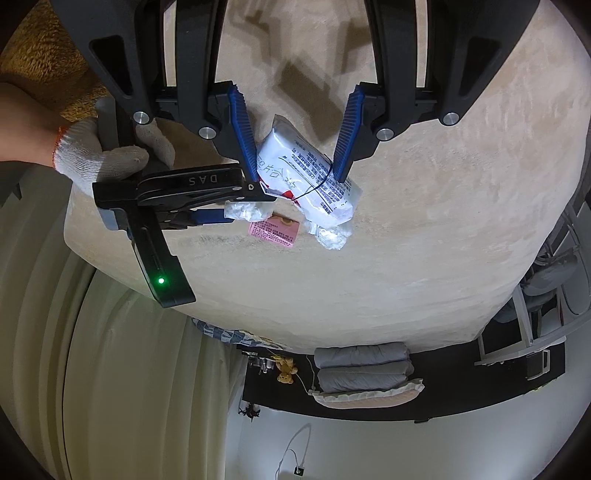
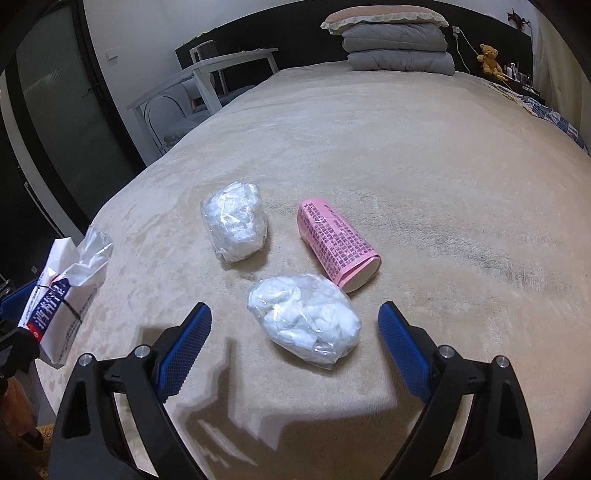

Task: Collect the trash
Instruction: 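Grasp the white tissue pack with the left tool while the right tool grasps the white plastic bag, then carry the tissue pack and plastic bag down over the black bin with both tools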

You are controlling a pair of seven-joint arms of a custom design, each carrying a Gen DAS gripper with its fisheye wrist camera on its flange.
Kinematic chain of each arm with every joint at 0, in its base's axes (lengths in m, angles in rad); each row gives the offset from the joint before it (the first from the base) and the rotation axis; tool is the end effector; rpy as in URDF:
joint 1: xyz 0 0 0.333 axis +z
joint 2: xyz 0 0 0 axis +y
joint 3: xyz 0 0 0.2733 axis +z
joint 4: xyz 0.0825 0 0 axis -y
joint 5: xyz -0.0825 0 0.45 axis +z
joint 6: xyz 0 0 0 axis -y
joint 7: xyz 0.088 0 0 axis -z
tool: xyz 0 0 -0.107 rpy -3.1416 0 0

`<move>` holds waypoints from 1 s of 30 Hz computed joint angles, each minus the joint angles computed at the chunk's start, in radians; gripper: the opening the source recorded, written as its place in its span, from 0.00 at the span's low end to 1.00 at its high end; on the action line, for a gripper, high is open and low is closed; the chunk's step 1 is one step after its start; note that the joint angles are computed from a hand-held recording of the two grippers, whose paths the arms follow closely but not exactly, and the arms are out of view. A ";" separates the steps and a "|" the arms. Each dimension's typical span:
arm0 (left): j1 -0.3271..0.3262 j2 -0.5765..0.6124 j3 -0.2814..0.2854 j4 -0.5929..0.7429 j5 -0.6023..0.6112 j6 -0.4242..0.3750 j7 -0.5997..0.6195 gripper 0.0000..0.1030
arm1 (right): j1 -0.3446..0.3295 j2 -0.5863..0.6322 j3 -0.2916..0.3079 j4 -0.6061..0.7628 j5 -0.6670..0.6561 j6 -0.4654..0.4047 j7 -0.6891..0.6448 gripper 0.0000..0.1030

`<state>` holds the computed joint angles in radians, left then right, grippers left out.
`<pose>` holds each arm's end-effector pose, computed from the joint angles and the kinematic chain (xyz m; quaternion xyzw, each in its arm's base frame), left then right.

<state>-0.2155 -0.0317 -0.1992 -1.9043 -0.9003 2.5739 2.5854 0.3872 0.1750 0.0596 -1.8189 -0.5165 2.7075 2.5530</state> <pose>0.6111 -0.2560 0.5225 -0.3225 0.8260 -0.4479 0.1140 0.6316 0.3196 0.4512 -0.6030 0.7003 -0.2006 0.3253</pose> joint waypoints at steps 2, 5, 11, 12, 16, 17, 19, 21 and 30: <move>0.001 -0.006 0.002 -0.005 -0.007 -0.001 0.005 0.39 | 0.002 0.016 0.003 0.023 0.013 -0.039 -0.014 0.68; 0.002 -0.012 0.005 -0.011 -0.007 -0.003 0.003 0.39 | 0.014 0.036 0.001 0.056 0.000 -0.101 -0.022 0.52; 0.000 -0.019 0.008 -0.014 -0.013 -0.001 0.001 0.39 | 0.023 0.031 -0.003 0.054 -0.028 -0.122 -0.014 0.50; 0.000 -0.020 0.009 -0.014 -0.017 -0.001 0.003 0.39 | 0.024 0.024 -0.003 0.046 -0.032 -0.122 -0.009 0.50; -0.002 -0.030 0.012 -0.023 -0.036 0.002 0.010 0.39 | 0.025 -0.007 0.001 0.014 -0.050 -0.108 0.013 0.50; -0.003 -0.033 0.012 -0.026 -0.040 0.004 0.012 0.39 | 0.025 -0.017 0.002 0.003 -0.055 -0.103 0.022 0.50; -0.006 -0.046 0.014 -0.040 -0.054 0.011 0.019 0.39 | 0.024 -0.041 0.007 -0.024 -0.063 -0.090 0.035 0.50; -0.010 -0.056 0.017 -0.051 -0.063 0.010 0.023 0.39 | 0.022 -0.064 0.013 -0.053 -0.073 -0.080 0.048 0.50; -0.034 -0.133 0.039 -0.126 -0.126 0.013 0.057 0.39 | 0.009 -0.196 0.051 -0.188 -0.133 -0.058 0.139 0.50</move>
<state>-0.2492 -0.1648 -0.1602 -2.0304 -1.0267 2.5867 2.6419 0.3959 -0.0214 0.1107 -2.0073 -0.6497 2.6495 2.6918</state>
